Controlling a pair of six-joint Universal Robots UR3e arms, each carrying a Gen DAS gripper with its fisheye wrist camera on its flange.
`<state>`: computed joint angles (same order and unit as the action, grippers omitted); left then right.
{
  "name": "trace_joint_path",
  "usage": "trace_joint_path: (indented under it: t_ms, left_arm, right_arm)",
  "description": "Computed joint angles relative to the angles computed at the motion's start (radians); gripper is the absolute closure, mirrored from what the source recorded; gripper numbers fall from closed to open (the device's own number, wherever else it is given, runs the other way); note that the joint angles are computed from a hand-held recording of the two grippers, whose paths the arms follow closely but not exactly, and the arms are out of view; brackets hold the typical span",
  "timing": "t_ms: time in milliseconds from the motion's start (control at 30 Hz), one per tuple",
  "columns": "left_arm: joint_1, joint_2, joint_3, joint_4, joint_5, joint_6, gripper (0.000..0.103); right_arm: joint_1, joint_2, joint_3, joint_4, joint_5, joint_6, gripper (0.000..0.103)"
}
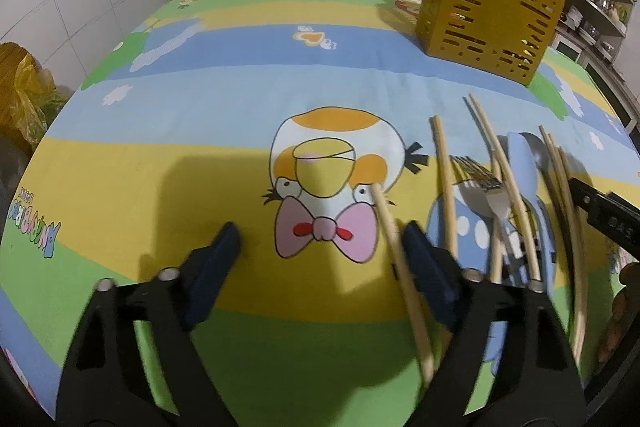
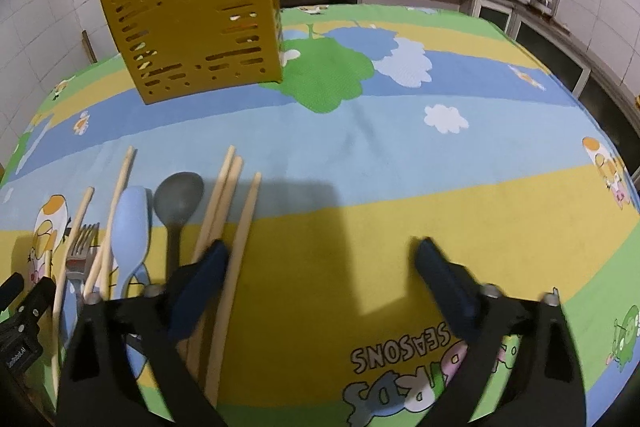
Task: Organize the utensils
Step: 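Lower the left tool onto a wooden chopstick and close it while the right tool grasps another, then lift the left tool's chopstick toward the yellow caddy while the right tool carries its own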
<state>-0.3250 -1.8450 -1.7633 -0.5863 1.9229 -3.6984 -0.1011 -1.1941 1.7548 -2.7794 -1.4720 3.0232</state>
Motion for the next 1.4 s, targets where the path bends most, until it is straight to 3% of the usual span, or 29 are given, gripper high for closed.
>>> trace_joint_path:
  t_ms: [233,300,367,433,500,667,1100,1267,1400]
  left_arm:
    - [-0.004,-0.035,0.135,-0.150,-0.049,0.001,0.070]
    - [0.007,-0.052,0.173,-0.174,-0.079,0.015,0.088]
    - [0.020,-0.072,0.209,-0.192,-0.103,0.024,0.094]
    - [0.029,-0.082,0.221,-0.189,-0.112,0.029,0.095]
    - [0.044,-0.092,0.233,-0.180,-0.134,0.035,0.096]
    - [0.052,-0.099,0.259,-0.159,-0.148,0.045,0.098]
    - [-0.066,-0.090,0.439,0.055,0.069,0.124,0.099]
    - [-0.086,-0.089,0.457,0.139,0.108,0.147,0.099]
    - [-0.089,-0.101,0.475,0.166,0.125,0.154,0.099]
  right_arm:
    - [0.047,0.018,-0.100,0.118,-0.012,0.022,0.062]
    - [0.052,0.038,-0.149,0.166,-0.009,0.037,0.069]
    - [0.056,0.066,-0.206,0.206,-0.009,0.055,0.076]
    - [0.057,0.090,-0.254,0.239,0.002,0.065,0.091]
    - [0.057,0.103,-0.280,0.258,0.011,0.066,0.096]
    - [0.030,0.055,-0.230,0.197,0.064,0.058,0.097]
    - [-0.091,-0.151,-0.044,-0.137,0.221,0.032,0.097]
    - [-0.109,-0.176,0.002,-0.292,0.233,0.025,0.097]
    - [-0.127,-0.177,0.010,-0.324,0.268,0.044,0.097]
